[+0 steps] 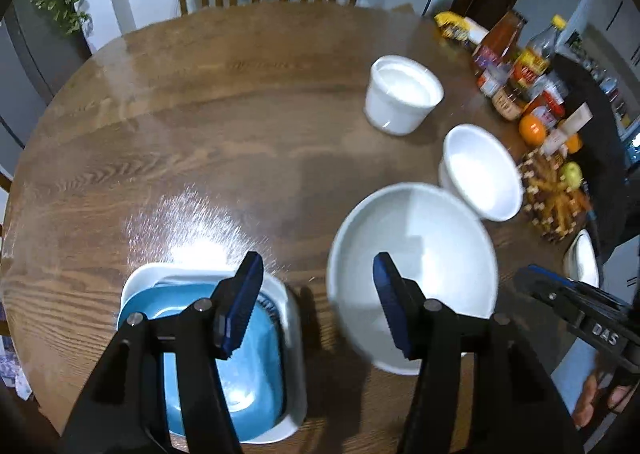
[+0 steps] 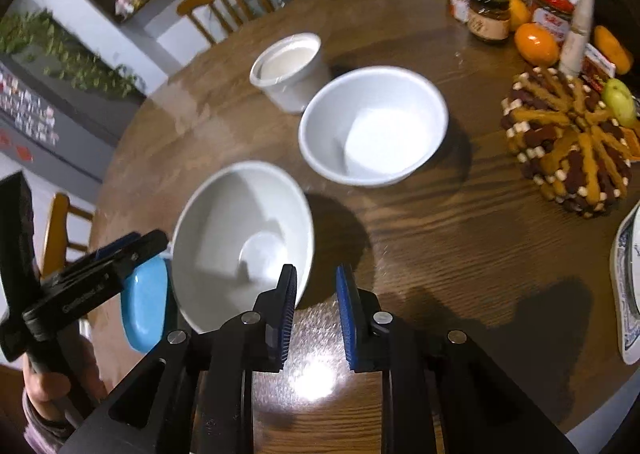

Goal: Organize plates and bowls
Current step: 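Move the large white bowl beside the plate stack and release it, then grasp the rim of the smaller white bowl with the right gripper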

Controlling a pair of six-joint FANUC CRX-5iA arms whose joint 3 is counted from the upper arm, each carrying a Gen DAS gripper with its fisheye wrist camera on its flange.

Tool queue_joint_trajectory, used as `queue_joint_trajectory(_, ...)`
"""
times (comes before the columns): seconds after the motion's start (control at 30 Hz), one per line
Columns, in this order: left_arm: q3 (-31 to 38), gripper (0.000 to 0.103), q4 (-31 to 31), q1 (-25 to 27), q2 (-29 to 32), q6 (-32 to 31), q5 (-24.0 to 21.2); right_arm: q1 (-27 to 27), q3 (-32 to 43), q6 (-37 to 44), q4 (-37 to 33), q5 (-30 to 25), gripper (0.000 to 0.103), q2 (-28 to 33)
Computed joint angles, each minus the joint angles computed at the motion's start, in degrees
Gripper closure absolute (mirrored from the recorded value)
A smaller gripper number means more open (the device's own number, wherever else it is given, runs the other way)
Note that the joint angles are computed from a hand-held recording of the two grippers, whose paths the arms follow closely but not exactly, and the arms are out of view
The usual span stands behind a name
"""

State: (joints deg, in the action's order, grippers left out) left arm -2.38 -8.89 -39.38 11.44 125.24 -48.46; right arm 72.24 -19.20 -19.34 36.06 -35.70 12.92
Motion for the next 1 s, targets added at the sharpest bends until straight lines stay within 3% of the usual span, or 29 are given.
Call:
queue_joint_trajectory(0.1, 1.58, 0.047, 1.09, -0.7, 0.8, 0.09, 0.59, -0.17, -1.35, -2.29, 1.33, -1.81, 0.071, -1.27)
queue_joint_trajectory(0.23, 4.49, 0.047, 2.18, -2.14, 2.83, 1.14, 1.29, -0.86, -2.93, -2.41, 2.6, -3.15, 0.071, -3.05)
queue_joint_trajectory(0.47, 12.86, 0.045, -1.61, -5.6, 8.21, 7.56, -1.29, -2.63, -3.18, 5.03, 1.86, -6.04, 0.071, -4.51)
queue_joint_trajectory(0.77, 29.4, 0.045, -7.0, -7.82, 19.7, 7.05, -12.15, -8.19, -2.2, 18.62, -4.96, -2.32, 0.071, -3.92)
queue_joint_trajectory(1.0, 38.03, 0.048, -6.48, -7.29, 26.97, 6.9, -19.34, -11.61, 1.11, 27.89, -11.46, -0.49, 0.071, -0.57)
